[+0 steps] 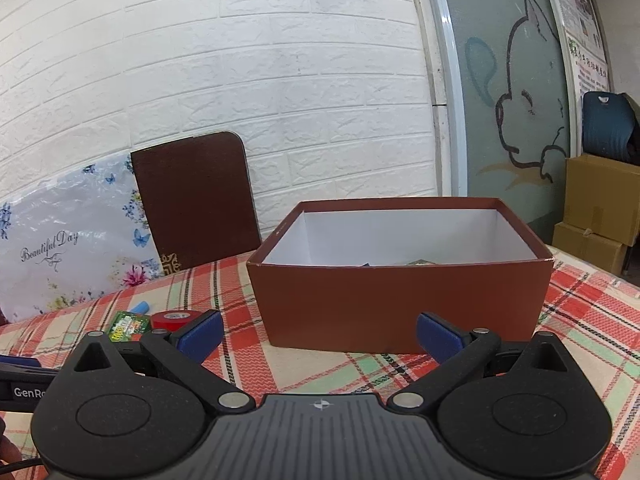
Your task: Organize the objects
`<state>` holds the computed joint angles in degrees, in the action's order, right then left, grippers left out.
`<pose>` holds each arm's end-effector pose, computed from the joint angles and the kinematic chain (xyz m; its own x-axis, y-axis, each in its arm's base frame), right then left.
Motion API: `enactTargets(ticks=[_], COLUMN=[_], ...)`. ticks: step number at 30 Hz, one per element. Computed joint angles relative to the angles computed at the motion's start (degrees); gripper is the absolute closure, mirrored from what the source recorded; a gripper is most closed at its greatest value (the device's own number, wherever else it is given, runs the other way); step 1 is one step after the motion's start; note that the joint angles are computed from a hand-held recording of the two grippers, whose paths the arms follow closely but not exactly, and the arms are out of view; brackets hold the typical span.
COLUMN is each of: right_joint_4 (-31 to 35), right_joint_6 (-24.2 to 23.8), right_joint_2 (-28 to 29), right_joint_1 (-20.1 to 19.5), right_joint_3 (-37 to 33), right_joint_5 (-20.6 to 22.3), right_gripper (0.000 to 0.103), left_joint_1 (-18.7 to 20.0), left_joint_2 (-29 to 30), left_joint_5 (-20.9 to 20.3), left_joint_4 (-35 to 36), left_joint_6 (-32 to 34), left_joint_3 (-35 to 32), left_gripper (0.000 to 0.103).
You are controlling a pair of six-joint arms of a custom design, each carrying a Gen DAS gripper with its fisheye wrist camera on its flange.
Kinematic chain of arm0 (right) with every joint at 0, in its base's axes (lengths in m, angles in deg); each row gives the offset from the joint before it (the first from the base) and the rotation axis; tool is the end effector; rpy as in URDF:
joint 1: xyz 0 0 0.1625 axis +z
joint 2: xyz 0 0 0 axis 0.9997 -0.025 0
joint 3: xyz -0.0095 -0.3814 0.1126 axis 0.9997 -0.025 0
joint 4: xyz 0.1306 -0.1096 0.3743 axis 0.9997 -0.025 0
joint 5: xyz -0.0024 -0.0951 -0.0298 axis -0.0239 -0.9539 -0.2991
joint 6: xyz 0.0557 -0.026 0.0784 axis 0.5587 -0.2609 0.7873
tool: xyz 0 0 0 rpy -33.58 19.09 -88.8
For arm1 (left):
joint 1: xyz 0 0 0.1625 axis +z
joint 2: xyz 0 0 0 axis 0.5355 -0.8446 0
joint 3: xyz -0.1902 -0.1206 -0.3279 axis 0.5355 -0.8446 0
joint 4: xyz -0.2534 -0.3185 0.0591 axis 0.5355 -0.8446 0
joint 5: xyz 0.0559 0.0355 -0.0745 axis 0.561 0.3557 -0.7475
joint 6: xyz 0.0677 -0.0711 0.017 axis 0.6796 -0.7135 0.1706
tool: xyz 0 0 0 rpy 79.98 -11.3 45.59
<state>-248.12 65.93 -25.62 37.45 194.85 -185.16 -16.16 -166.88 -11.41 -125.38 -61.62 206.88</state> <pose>0.2775 -0.2630 0.0924 -0.7883 -0.1393 0.5994 -0.6042 0.3601 -0.7108 -0.1536 -0.2765 0.2285 -0.6710 -0.2017 -0.7135 0.4888 0.6033 -0.6302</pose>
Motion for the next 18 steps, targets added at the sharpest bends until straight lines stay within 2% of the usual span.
enactTargets(ticks=[2,5,8,13,18], right_joint_4=[-4.1,-10.8,-8.9,-7.3,-5.3], right_joint_6=[-2.7,-5.7,-5.4,-3.5,-2.7], right_joint_2=[2.3,5.2,4.7,4.0,3.6], right_joint_1=[0.8,1.6,1.8,1.6,1.4], right_joint_3=[-1.2,-1.5,-1.4,-1.2,-1.0], right_joint_5=[-1.5,-0.3,-0.7,-0.7,-1.7], right_gripper=[0.001,0.001,0.001,0.001,0.001], left_joint_1=[0.0,-0.6,-1.2,-1.7,-1.7], left_joint_2=[0.0,-0.7,0.6,1.3,-0.2], left_joint_5=[0.1,0.6,1.2,1.1,0.0], left_joint_4=[0.5,2.4,7.1,9.1,6.9], left_joint_6=[-0.8,-4.0,-9.5,-11.3,-9.3], left_joint_3=[-0.1,0.0,-0.6,-0.9,-0.4], left_gripper=[0.000,0.000,0.000,0.000,0.000])
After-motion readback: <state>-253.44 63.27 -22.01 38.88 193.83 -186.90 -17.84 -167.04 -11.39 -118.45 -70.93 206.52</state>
